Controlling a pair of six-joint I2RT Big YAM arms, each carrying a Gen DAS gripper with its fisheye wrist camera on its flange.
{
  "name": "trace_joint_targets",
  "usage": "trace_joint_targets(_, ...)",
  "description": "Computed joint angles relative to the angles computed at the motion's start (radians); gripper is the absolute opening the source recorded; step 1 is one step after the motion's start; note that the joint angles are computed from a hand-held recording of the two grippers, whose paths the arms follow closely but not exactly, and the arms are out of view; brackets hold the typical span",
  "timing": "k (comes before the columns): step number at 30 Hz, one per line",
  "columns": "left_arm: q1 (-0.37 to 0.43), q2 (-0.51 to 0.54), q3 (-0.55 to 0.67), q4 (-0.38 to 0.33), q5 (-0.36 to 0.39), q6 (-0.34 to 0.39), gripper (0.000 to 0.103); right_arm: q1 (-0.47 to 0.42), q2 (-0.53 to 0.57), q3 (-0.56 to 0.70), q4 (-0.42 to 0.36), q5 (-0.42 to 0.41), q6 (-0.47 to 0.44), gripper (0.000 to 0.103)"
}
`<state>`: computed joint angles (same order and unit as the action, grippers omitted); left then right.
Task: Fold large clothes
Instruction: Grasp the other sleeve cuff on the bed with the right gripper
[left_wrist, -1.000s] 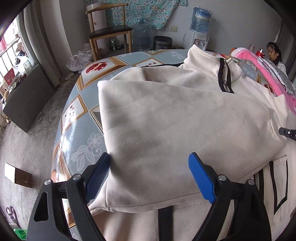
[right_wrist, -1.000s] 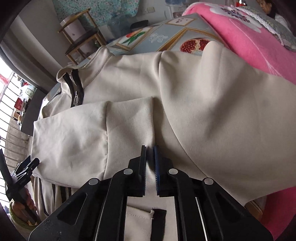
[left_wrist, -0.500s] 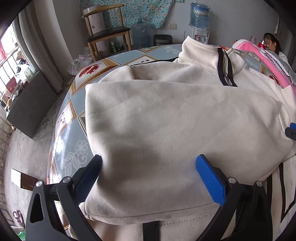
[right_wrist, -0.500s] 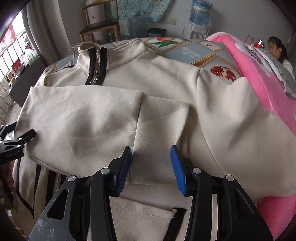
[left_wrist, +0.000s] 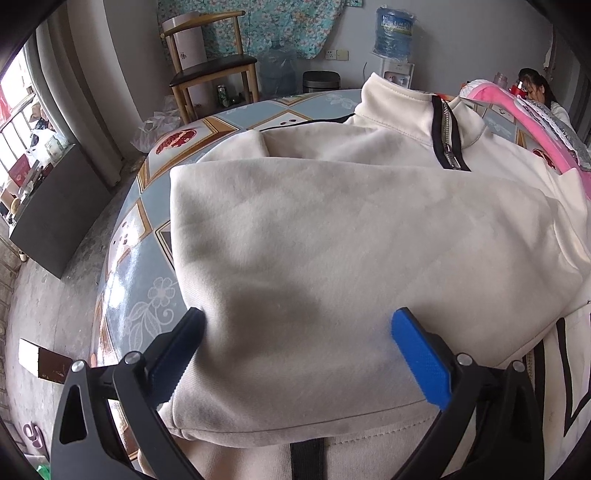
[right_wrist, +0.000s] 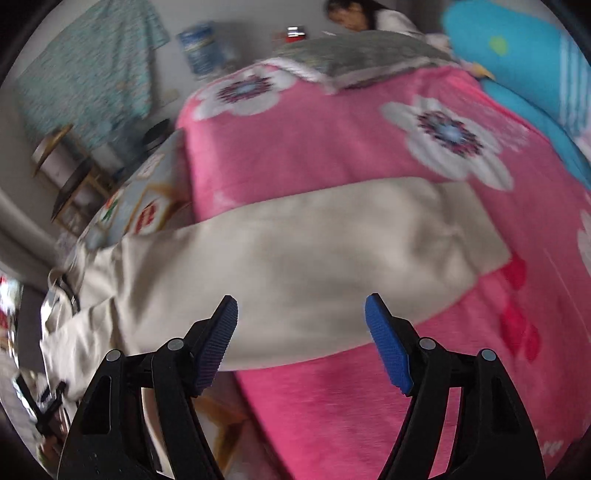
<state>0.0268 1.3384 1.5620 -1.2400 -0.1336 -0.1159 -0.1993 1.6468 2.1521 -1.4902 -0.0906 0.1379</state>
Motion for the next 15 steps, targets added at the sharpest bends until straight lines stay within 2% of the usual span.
trace_joint_targets(5,-0.005,0.008,0.01,-0.014,-0.009,-0.017,0.099,-0.173,0.103,0.12,-0.069,-0.041,0.103,0.069)
trace_joint_targets(8,-0.002,0.012,0.016,-0.022,-0.004,-0.012,0.099,-0.245,0.14,0.147,-0.069,-0.123,0.162,0.067)
trace_joint_targets(12,-0.001,0.01,0.013,-0.019,-0.003,-0.011,0.099,-0.293,0.184,0.161,-0.06,-0.239,0.224,0.06)
trace_joint_targets(15,-0.003,0.01,0.013,-0.018,-0.005,-0.011,0.099,-0.293,0.203,0.161,-0.063,-0.237,0.251,0.056)
